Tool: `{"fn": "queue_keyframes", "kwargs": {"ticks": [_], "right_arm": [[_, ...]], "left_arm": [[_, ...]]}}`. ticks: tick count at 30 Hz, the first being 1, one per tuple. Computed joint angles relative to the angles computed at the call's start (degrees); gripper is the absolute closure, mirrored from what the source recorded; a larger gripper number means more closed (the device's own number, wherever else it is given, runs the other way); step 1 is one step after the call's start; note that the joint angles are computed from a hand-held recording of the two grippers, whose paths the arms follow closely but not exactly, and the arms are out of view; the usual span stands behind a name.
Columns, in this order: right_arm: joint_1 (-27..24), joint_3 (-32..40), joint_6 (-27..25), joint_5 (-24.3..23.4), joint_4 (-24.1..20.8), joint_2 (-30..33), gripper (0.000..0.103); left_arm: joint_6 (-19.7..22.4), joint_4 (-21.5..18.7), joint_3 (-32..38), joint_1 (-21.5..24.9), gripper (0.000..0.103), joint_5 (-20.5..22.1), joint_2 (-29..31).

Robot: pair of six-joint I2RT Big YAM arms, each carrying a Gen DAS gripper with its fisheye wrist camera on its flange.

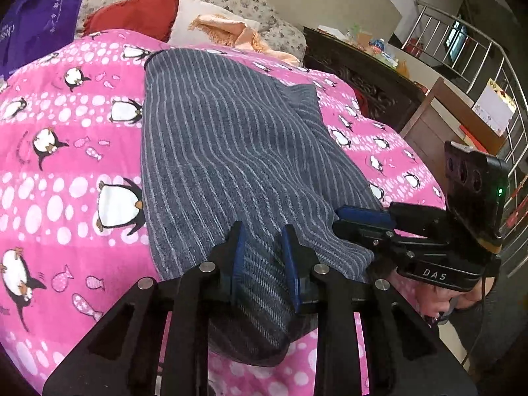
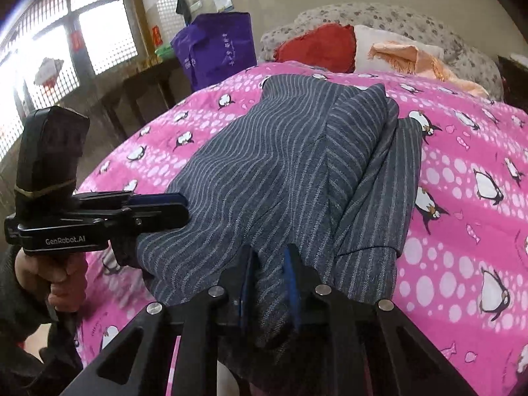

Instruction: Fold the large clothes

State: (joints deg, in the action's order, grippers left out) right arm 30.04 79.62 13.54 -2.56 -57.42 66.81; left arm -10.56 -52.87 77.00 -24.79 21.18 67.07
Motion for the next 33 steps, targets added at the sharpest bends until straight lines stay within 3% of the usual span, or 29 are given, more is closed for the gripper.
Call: {"fn": "queue_keyframes", "kwargs": {"ticks": [2, 4, 5, 7, 9, 10, 13, 15, 17, 18, 20, 21, 27, 30, 33], "right_arm": [[0.0, 0.9, 1.4, -0.9, -1.8, -0.5, 0.085], [-0.7, 5.2, 1.6, -1.9, -2.8, 1.4, 0.085], [-0.6, 6.9, 2.2, -0.7, -3.2, 1.5, 0.085], [-0.4, 13.0, 3.9, 6.2, -4.8, 4.1, 0.082], [-0.9, 18.6, 6.6, 10.6, -6.4, 7.7, 0.079], [-1.5, 22.3, 8.3, 11.6, -8.1, 10.5, 0.079], [-3.0, 30.0, 13.4, 12.4, -12.7, 17.9, 0.078], [-3.8, 32.5, 15.5, 13.4, -15.1, 21.7, 0.075], [-5.1, 31.1, 16.3, 13.2, -15.7, 23.5, 0.075], [-5.9, 28.5, 16.6, 11.9, -14.8, 23.5, 0.075], [-6.0, 21.4, 14.7, 12.2, -7.7, 20.4, 0.074], [-5.9, 20.3, 14.1, 12.3, -6.2, 19.7, 0.072], [-5.7, 20.3, 12.1, 13.3, -6.2, 19.7, 0.069], [-5.2, 20.5, 12.0, 13.7, -7.8, 19.0, 0.069], [-4.1, 19.0, 10.7, 14.7, -9.6, 15.4, 0.065]], "left_arm": [[-0.5, -2.0, 2.5, 0.2, 0.080, 0.1, 0.3], [-2.9, -1.4, 6.0, 1.5, 0.080, 1.0, 1.4], [-4.2, -0.7, 8.1, 2.1, 0.080, 1.1, 2.6], [-6.4, -1.2, 12.8, 2.2, 0.076, -1.4, 5.7], [-9.7, -2.7, 19.6, 2.2, 0.066, -3.0, 11.2], [-10.2, -3.5, 22.5, 1.9, 0.061, -4.4, 13.6], [-10.1, -7.4, 30.9, 0.1, 0.061, -11.4, 21.6], [-8.2, -7.5, 32.6, -1.4, 0.061, -16.7, 24.8], [-9.1, -10.0, 33.5, -1.6, 0.061, -17.8, 27.2], [-11.3, -11.7, 33.8, -1.2, 0.061, -15.8, 28.5], [-12.7, -11.7, 33.0, -0.9, 0.059, -15.2, 29.2], [-12.7, -11.5, 33.0, -0.9, 0.059, -15.7, 29.3], [-11.0, -14.6, 35.5, -2.8, 0.051, -22.1, 30.8], [-11.7, -15.4, 36.4, -2.3, 0.047, -20.8, 31.3], [-14.2, -15.0, 37.2, -0.5, 0.031, -15.3, 32.0]]}}
